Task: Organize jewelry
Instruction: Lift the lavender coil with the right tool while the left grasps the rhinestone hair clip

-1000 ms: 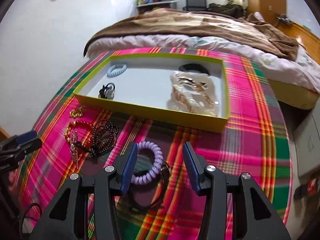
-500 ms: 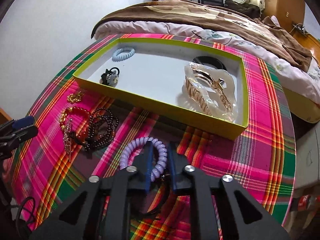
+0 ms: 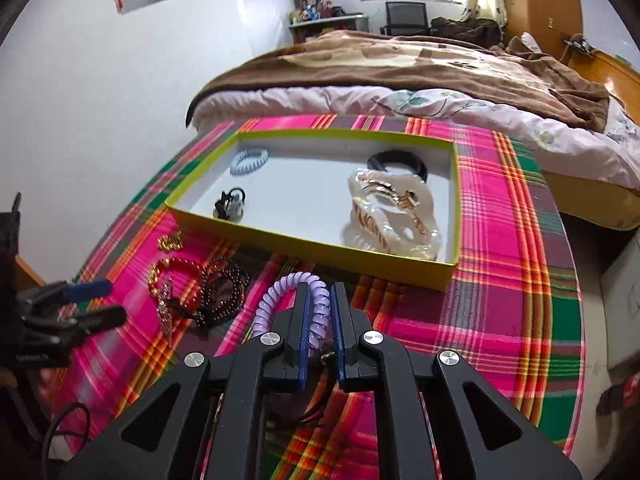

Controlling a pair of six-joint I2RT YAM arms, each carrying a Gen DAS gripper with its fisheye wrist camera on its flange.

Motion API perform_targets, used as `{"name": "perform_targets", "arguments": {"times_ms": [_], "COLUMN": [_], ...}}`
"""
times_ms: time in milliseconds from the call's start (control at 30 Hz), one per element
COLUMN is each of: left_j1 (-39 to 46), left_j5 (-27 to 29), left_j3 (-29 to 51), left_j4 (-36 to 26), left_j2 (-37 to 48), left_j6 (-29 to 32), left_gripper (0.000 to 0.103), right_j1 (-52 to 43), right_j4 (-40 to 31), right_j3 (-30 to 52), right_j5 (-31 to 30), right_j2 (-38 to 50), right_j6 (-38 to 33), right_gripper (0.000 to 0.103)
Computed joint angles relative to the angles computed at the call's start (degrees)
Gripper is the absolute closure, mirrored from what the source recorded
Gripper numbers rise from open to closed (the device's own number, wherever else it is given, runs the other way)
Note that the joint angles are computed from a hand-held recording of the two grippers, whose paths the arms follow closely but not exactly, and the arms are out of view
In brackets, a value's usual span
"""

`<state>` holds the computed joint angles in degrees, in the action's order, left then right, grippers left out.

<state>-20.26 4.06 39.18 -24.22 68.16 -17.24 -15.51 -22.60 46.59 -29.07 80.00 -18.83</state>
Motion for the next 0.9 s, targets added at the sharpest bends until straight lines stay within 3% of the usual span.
{"name": "perform_targets", "arguments": {"times_ms": [500,767,900], "left_j1": [-10.19,-11.63,-12.43], "left_j5": [-9.39,-12.17,-12.75], "left_j3": [4.87,6.9,7.49], "left_j4": [1.65,0.33,-0.5], "left_j2": [10.36,12.49,12.7], "left_j6": [-7.98,-9.86,-9.59], "left_gripper": [0.031,0.05,0.068], "right_j1": [-6.48,-8.3,-8.8], "right_j4": [-0.24,0.08,0.04], "right_j3": [-2.37,-2.74,-2.79], "right_j5": [-6.72,-8.32,-8.49], "right_j2": [-3.61,-2.6,-2.34], "right_j6": [-0.24,-1.04,-1.32], "right_gripper": [0.093,0.093,0.093]}}
